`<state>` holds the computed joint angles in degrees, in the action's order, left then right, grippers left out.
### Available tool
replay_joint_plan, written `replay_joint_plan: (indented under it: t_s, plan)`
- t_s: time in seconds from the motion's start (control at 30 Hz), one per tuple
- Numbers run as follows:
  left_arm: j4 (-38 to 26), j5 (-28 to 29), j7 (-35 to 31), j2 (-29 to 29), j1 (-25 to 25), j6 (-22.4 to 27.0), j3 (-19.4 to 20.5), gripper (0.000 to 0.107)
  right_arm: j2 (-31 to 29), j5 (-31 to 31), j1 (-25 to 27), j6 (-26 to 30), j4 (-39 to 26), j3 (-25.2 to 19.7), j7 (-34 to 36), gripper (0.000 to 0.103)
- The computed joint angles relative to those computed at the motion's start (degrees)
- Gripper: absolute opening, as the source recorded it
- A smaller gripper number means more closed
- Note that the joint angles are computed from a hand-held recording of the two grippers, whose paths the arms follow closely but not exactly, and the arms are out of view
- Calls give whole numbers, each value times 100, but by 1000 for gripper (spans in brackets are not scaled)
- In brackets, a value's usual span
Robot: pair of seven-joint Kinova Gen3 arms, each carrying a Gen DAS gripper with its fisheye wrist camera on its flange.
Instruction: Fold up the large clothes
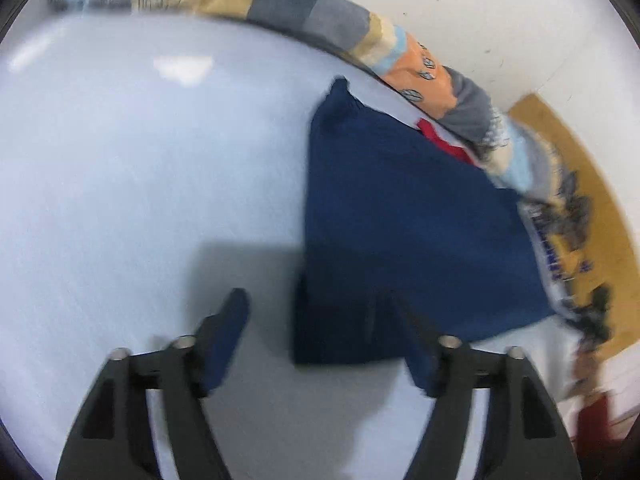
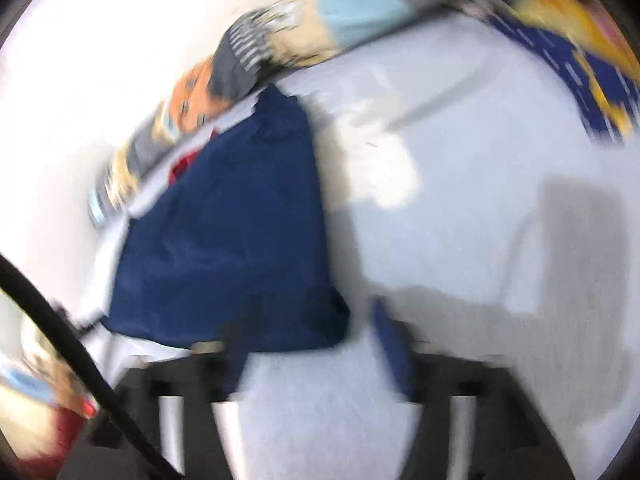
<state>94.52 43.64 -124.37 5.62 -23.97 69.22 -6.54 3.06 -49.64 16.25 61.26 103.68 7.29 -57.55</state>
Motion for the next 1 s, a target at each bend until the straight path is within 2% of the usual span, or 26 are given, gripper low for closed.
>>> replay_joint_plan:
  t_s: [0.1, 0.17, 0.2, 0.3, 0.37, 0.4, 0.43, 0.47, 0.53, 0.6, 0.73, 0.83, 1.0]
  plan:
    - [252, 623, -171, 136, 169, 460, -374, 75, 183, -699, 391, 487, 329, 2, 332, 74]
    - [355, 791, -152, 172, 347, 381, -435, 76, 339, -990, 285, 478, 402, 42, 403, 74]
    - [328, 832, -56, 226, 329, 336, -324, 76, 343, -1048, 262, 448, 422, -17, 422, 74]
    - [208, 1133, 218, 492, 5, 226, 309, 76, 608, -1407, -40, 126, 329, -332, 374, 74]
    - [21, 1188, 415, 717, -223, 47, 817, 76, 838, -1425, -326, -131, 78, -523, 256, 72]
    - [-57, 1198, 590, 797, -221, -135, 1009, 76, 871, -1419, -414, -306, 62, -650, 207, 65]
    - [-169, 1114, 806, 859, -137, -365, 1094, 74, 962, -1374, -494, -476, -60, -790, 64, 32]
    - [-281, 939, 1030, 870, 53, -597, 1074, 68, 947, -1236, -569, -555, -76, -823, -136, 21]
    - [-260, 473, 1245, 685, 583, -1050, 763, 21, 733, -777, -925, -939, -65, -715, -560, 18]
    - [-191, 284, 1286, 530, 816, -1210, 618, 16, 386, -487, -985, -1301, 95, -824, -706, 13]
    - [-23, 295, 986, 133, 1311, -1178, 38, 11, -233, -14, -1185, -1470, 254, -742, -1037, 9]
    - [-3, 173, 1069, -163, 1479, -1015, -139, 10, -664, 120, -1301, -1336, 356, -558, -1055, 8]
    - [298, -25, 1030, -847, 1586, -393, -417, 10, -1554, 512, -1543, -1030, 669, -247, -1104, 7]
